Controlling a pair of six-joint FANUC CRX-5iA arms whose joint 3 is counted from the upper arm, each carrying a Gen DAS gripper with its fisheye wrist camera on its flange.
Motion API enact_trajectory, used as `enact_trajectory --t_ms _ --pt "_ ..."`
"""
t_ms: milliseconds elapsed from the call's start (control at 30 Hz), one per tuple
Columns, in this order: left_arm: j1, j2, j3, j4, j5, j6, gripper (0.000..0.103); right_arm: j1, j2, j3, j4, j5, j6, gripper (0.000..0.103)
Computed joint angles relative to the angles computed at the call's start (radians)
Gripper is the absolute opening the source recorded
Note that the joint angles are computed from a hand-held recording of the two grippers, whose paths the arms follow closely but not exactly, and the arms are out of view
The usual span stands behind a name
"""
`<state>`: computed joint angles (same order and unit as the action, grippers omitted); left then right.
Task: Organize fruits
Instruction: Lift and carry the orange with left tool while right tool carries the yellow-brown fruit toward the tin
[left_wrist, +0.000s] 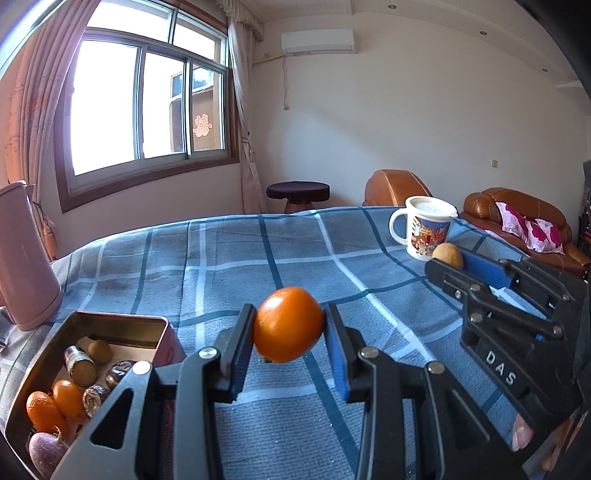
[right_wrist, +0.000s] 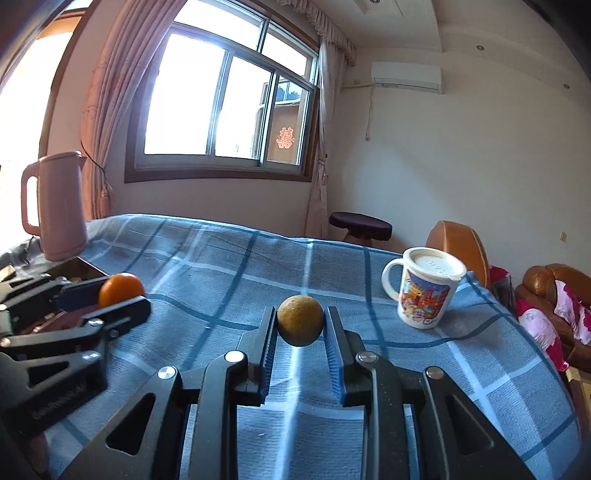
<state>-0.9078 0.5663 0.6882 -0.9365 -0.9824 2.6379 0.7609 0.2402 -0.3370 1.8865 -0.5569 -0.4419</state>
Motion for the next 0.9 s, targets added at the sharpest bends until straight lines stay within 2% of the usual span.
enact_trajectory --t_ms 333,500,700,900 --pt "-0.004 -0.035 -0.051 -0.03 0.007 0.044 0.039 0.029 0.024 0.031 0.032 0.025 -0.024 0.027" --pt "-0.005 -0.044 -0.064 -0.038 0.004 0.06 0.039 -0.005 0.014 0.023 0.141 0.073 -0.135 0.027" --pt "-0.019 -0.037 -0.054 -0.067 -0.022 0.074 0.039 -0.082 -0.017 0.006 0.37 0.152 -0.374 0.027" --pt "-0.033 -0.031 -0.045 -0.102 -0.059 0.103 0.039 -0.093 -0.02 0.01 0.442 0.163 -0.418 0.027"
